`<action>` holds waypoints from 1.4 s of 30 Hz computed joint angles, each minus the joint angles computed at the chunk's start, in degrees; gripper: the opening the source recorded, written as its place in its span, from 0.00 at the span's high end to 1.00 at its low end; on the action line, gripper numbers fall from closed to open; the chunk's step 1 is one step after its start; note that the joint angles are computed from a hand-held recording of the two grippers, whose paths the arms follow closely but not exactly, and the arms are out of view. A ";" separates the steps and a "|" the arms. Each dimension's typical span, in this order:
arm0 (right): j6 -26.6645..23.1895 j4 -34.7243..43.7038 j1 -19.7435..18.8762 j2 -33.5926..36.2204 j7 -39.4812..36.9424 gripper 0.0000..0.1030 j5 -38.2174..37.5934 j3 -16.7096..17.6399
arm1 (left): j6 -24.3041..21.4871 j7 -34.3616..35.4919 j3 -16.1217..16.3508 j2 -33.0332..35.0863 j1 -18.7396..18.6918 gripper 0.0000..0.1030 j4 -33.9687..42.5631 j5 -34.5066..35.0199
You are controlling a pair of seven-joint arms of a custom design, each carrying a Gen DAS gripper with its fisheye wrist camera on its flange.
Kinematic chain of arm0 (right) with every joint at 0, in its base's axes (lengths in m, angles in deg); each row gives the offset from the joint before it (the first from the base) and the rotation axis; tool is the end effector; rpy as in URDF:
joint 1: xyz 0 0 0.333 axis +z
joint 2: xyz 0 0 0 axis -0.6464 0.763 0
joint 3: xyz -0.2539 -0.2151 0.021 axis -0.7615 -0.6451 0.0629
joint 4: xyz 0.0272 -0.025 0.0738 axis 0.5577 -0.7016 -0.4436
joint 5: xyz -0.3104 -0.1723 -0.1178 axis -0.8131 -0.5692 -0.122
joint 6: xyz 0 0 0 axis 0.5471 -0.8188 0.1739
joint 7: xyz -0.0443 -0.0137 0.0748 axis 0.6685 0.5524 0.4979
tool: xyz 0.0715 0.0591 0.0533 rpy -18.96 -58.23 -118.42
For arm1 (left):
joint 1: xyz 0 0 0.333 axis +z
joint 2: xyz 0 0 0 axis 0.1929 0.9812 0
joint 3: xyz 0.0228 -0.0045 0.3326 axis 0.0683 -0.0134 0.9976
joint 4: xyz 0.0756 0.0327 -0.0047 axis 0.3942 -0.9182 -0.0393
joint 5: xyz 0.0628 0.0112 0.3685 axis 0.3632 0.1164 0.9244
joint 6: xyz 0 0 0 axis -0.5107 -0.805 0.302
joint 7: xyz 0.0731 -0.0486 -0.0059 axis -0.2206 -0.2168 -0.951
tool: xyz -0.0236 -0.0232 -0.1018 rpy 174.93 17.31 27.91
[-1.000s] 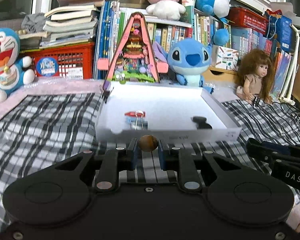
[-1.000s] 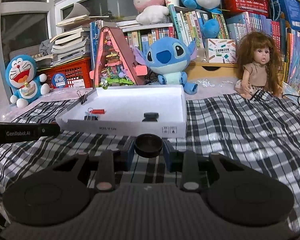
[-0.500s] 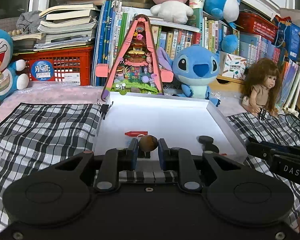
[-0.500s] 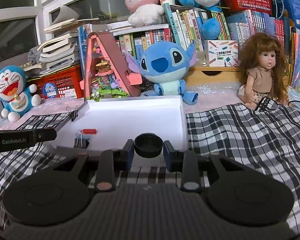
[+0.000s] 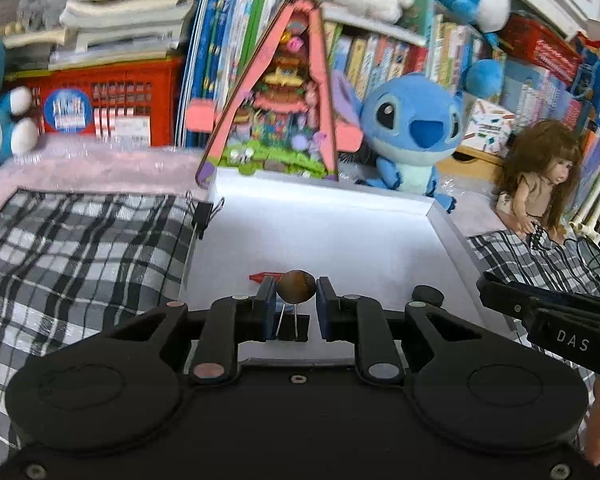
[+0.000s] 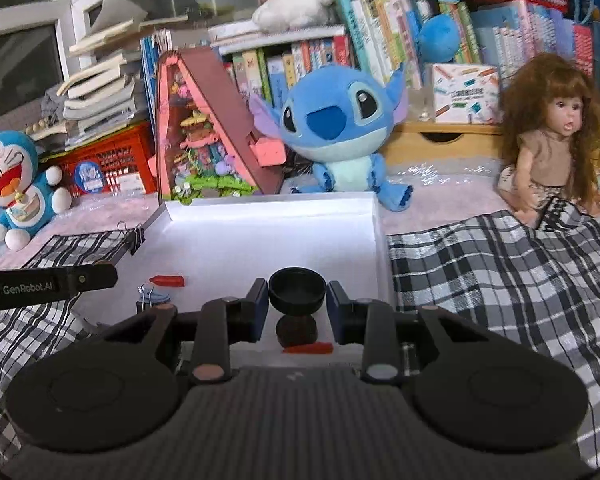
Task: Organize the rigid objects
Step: 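Carry the brown ball with the left tool while the right tool carries the puck into the tray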
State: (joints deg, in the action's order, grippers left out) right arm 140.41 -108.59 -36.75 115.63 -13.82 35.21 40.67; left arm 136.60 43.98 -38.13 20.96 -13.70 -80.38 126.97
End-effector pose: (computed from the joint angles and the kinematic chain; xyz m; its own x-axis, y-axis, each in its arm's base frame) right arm 0.6801 0.1358 0.3775 0.5572 -0.8155 -0.1562 -0.5625 -0.2323 -0.7935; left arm 0.5936 -0.3319 0.3904 0.3693 -0.9085 0.1957 -0.5584 -0.3853 -0.7347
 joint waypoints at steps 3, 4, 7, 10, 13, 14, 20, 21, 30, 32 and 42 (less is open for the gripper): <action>-0.90 2.77 2.81 1.89 9.61 0.65 -8.28 -3.05 | 0.92 2.57 -0.15 1.22 1.33 0.81 1.51 -2.98; -1.61 3.86 3.36 2.63 13.09 0.65 -11.04 -3.79 | 0.86 3.35 0.01 1.61 1.40 0.81 2.03 -3.57; -4.34 7.39 4.30 4.89 22.18 0.65 -17.76 -5.37 | 0.91 6.38 0.37 3.13 1.79 0.81 4.03 -5.97; -5.26 10.23 4.45 7.00 27.35 0.65 -22.29 -5.42 | 2.67 9.04 0.83 4.57 2.48 0.81 5.62 -8.37; -5.50 12.48 4.38 8.80 30.67 0.65 -26.31 -4.85 | 3.22 12.02 1.28 6.46 2.91 0.81 7.80 -11.85; -5.60 13.22 4.36 9.39 31.83 0.65 -27.64 -4.69 | 2.88 12.89 1.54 7.11 2.80 0.81 8.62 -12.87; -6.84 18.23 5.25 13.37 38.09 0.64 -35.27 -4.98 | 1.43 17.28 2.97 10.53 2.07 0.81 12.93 -16.96; -6.87 19.03 5.43 14.06 38.95 0.64 -36.31 -5.03 | 0.62 18.42 3.08 11.22 1.95 0.81 13.91 -17.70; -8.61 24.43 6.65 18.35 43.70 0.64 -43.59 -5.64 | -2.50 23.09 4.25 14.38 0.79 0.81 17.78 -21.15; -8.77 24.83 7.04 18.77 44.31 0.64 -45.01 -6.02 | -2.54 23.46 4.40 14.71 0.70 0.81 18.09 -21.49; -8.89 25.64 7.12 19.74 45.19 0.64 -47.98 -5.86 | -2.10 23.68 5.26 15.81 0.34 0.81 18.60 -22.00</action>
